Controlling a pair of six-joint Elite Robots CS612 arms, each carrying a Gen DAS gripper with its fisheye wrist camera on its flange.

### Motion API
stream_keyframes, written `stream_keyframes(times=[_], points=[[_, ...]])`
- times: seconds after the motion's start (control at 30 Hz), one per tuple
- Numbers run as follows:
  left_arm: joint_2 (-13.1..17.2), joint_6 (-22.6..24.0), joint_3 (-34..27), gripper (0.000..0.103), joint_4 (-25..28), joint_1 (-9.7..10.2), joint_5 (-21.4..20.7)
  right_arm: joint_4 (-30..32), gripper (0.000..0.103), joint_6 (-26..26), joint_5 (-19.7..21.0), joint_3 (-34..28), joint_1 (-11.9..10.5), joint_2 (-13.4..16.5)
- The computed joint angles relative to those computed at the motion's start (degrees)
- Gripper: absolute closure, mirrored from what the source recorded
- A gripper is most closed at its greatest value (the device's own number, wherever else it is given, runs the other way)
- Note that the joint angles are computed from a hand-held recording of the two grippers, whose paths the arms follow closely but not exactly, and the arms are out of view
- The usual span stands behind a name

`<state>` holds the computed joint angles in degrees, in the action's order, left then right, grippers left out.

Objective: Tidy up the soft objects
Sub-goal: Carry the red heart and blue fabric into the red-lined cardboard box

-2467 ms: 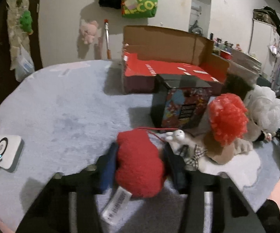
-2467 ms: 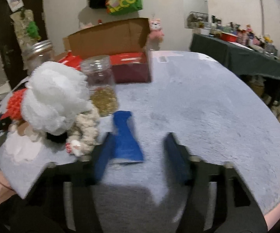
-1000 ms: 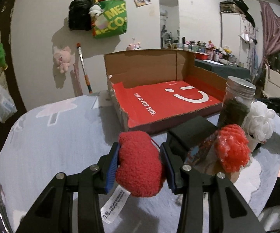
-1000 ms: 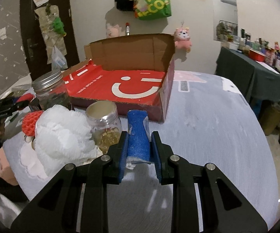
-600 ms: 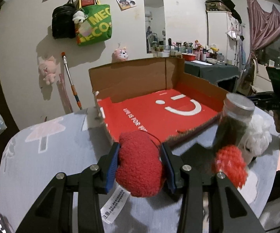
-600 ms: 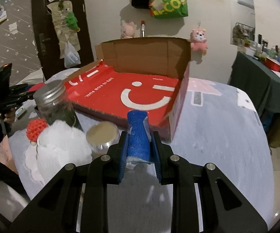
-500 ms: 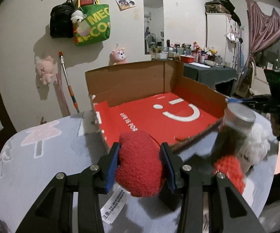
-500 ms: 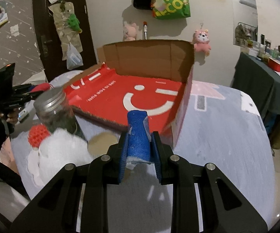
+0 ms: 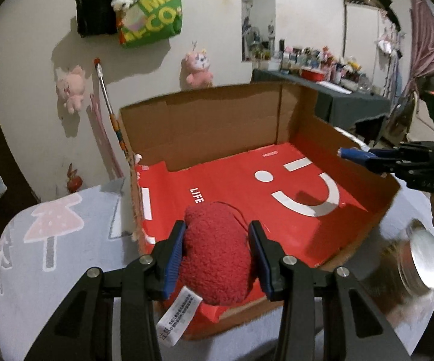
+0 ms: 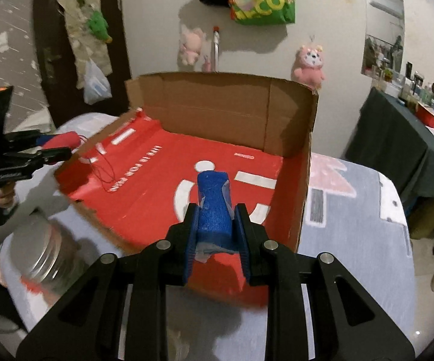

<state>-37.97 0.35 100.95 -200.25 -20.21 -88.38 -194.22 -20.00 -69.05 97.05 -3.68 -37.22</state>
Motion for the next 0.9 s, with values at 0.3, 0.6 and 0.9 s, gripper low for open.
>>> stream_keyframes(times=[0.3,0.6,0.9], points=[[1.48,-1.23,-6.77,0.058,13.29,-0.99,3.69,14.13,0.08,0.97,-12.5,-9.62,3.66,2.64],[3.88,-2.62,-12.71,0.058,22.81,-1.31,5.83,25.56,0.08,1.6,-19.66,-17.38,5.31,6.2],[5.83,-4.26,-16.71,0.057,31.1,-0.94,7.76,30.13,0.08,2.68,-21.18,-20.29,5.25,7.84]])
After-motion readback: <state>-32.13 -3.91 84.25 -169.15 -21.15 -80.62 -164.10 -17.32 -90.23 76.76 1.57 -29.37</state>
